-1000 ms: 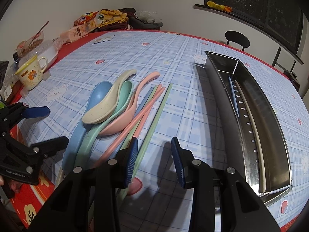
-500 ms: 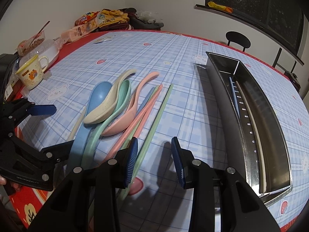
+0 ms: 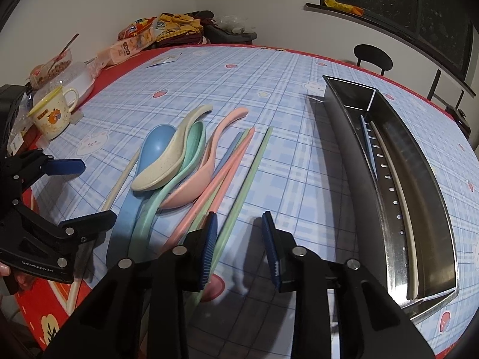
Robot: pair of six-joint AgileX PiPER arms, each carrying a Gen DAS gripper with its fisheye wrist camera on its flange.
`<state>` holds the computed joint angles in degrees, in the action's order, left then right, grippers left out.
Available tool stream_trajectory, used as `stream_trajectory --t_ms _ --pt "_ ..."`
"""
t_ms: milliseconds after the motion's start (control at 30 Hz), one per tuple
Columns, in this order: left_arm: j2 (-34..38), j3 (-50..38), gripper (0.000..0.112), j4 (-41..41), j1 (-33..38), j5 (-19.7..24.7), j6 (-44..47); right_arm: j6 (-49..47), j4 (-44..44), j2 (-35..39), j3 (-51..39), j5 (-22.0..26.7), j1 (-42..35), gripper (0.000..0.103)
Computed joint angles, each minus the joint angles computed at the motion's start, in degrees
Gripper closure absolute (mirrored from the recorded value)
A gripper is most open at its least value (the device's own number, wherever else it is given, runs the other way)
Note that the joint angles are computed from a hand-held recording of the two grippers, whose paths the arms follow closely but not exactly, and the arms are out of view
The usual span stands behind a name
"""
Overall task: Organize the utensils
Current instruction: 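Grasp a beige chopstick with the left tool while the right tool grasps a green chopstick, then lift both held chopsticks up from the pile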
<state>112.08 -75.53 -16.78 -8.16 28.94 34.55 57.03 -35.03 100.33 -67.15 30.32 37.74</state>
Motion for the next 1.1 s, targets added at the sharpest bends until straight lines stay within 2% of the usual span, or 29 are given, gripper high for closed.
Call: stream_trajectory --t_ms 67,267,333,400,467,667,933,1100 --pt "-0.26 0.45 0.019 -1.29 0.47 -0.16 1.55 0.03 -0.48 0.22 -0.27 0.38 0.43 0.081" --pt "-1.51 2.33 0.041 -8.1 2.37 -0.32 10.24 0.39 -0.54 0.14 -0.02 -0.03 0.28 0.091" --pt "-2.04 3.03 0.054 -10.38 2.94 -0.3 13.63 0.53 -0.13 -0.13 0.4 -0.73 -0.14 0.093" --pt "-2.78 4.17 0.082 -11.09 3.06 -1.61 15.63 0.67 0.04 -0.29 0.62 -1.04 -0.41 0.095" --pt "-3.24 5.11 0.098 -10.98 3.01 -3.0 16.61 0.78 0.0 -0.4 0.78 -1.2 -0.48 0.095" --pt "-3.12 6.43 0.098 -19.38 4.33 -4.23 25.6 0.74 -0.11 -0.3 0.64 -1.08 -0.38 0.095" --pt "-2.87 6.45 0.097 -22.01 4.72 -4.15 27.54 0.92 0.06 -0.2 0.55 -1.23 -0.38 0.095" --pt "-3.62 8.15 0.097 -21.28 3.68 -7.16 27.34 1.95 -0.91 0.12 0.12 -0.5 0.06 0.095"
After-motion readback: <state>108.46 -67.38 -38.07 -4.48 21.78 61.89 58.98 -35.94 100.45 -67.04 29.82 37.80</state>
